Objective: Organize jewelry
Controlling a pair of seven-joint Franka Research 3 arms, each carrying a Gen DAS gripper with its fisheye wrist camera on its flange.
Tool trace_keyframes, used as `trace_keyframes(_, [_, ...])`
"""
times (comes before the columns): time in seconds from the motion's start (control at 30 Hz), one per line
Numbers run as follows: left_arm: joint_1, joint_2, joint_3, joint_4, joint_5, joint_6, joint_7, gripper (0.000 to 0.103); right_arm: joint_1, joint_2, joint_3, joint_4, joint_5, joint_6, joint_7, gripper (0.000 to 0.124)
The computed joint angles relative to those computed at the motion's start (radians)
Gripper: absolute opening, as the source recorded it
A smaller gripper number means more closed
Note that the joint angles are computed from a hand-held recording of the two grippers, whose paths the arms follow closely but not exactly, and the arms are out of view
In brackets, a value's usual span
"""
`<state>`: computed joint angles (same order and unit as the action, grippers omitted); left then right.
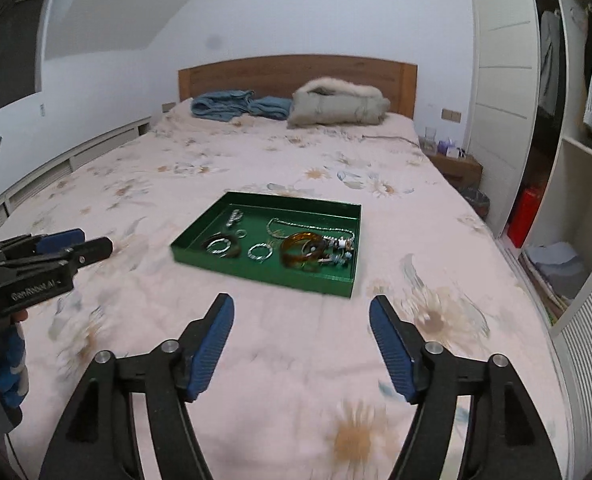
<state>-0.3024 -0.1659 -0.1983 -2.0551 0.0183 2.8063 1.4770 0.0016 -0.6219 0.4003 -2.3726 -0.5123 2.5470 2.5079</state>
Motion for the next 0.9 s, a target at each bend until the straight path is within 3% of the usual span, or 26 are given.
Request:
trace_keyframes(0.2, [-0.004, -0.213, 0.010, -0.215, 0.030, 0.021, -0.057, 0.052, 0.061, -0.146, 0.058, -0.057, 0.035, -0.101, 0.016, 0.071])
trace_keyframes(0.4, [-0.015, -0.368, 0.025, -0.342, 0.078, 0.018, -0.104, 0.052, 0.098, -0.230, 0.109, -0.075, 0.066, -0.174, 0.026, 0.073])
trace_keyframes(0.9, [0.002, -0.521, 0.002, -0.471, 0.204, 0.063, -0.215, 0.052, 0.140, -0.353, 0.136, -0.131, 0.141, -0.247, 0.051, 0.076])
